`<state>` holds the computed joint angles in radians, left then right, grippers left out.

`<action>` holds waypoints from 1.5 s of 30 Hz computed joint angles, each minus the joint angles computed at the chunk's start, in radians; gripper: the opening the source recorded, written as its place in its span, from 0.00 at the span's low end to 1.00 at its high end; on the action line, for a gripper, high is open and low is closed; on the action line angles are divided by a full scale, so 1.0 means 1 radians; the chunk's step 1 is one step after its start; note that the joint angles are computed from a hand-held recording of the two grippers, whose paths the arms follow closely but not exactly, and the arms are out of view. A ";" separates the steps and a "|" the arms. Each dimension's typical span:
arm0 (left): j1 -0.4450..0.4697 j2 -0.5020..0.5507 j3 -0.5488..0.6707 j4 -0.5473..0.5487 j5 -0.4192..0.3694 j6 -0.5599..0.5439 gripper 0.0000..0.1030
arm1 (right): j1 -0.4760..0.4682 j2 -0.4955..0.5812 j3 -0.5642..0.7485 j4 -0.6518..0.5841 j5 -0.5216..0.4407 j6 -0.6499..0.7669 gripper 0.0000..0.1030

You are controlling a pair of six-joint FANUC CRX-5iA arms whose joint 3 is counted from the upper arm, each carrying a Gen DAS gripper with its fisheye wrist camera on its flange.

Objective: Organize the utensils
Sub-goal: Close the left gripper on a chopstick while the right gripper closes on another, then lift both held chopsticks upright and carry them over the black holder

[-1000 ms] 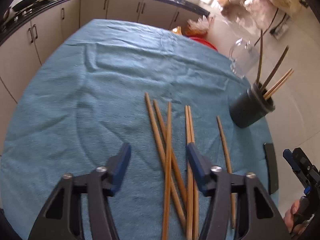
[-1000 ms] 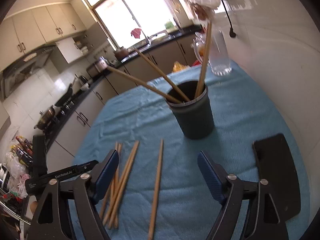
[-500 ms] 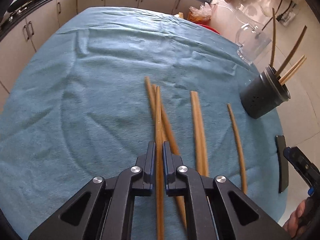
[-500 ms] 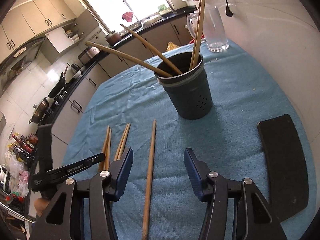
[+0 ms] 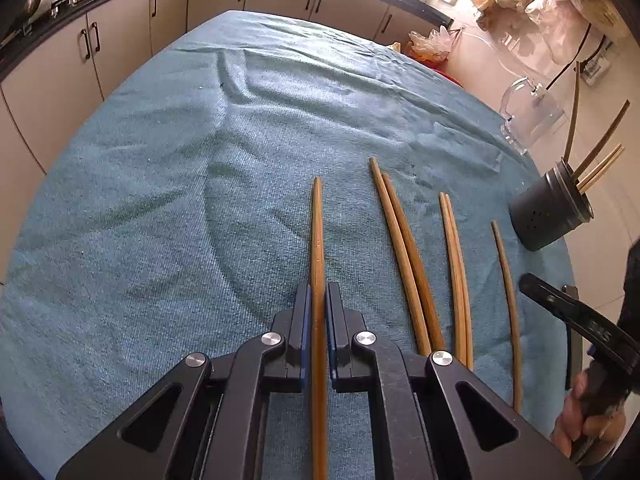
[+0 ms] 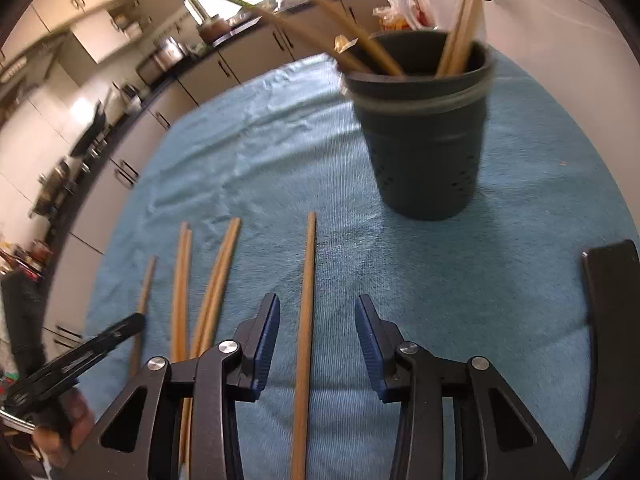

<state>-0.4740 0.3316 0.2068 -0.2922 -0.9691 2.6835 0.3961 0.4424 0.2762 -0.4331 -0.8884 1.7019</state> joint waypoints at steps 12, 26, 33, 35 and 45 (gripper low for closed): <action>-0.011 0.014 0.023 -0.003 0.008 -0.035 0.07 | 0.140 0.027 -0.044 0.328 0.078 -0.103 0.07; -0.177 -0.092 0.103 -0.300 -0.063 0.102 0.07 | -0.037 -0.262 -0.186 -0.254 0.176 0.327 0.07; -0.214 -0.099 0.135 -0.340 -0.085 0.102 0.07 | -0.099 -0.339 -0.242 -0.402 0.181 0.437 0.07; -0.219 -0.097 0.140 -0.348 -0.093 0.107 0.07 | -0.107 -0.346 -0.247 -0.417 0.182 0.447 0.07; -0.240 -0.097 0.162 -0.375 -0.122 0.127 0.07 | -0.175 -0.373 -0.252 -0.514 0.157 0.484 0.07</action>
<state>-0.7139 0.2345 0.3689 -0.6669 -1.0908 2.8100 0.2211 0.0693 0.0238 -0.9467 -0.7319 2.1860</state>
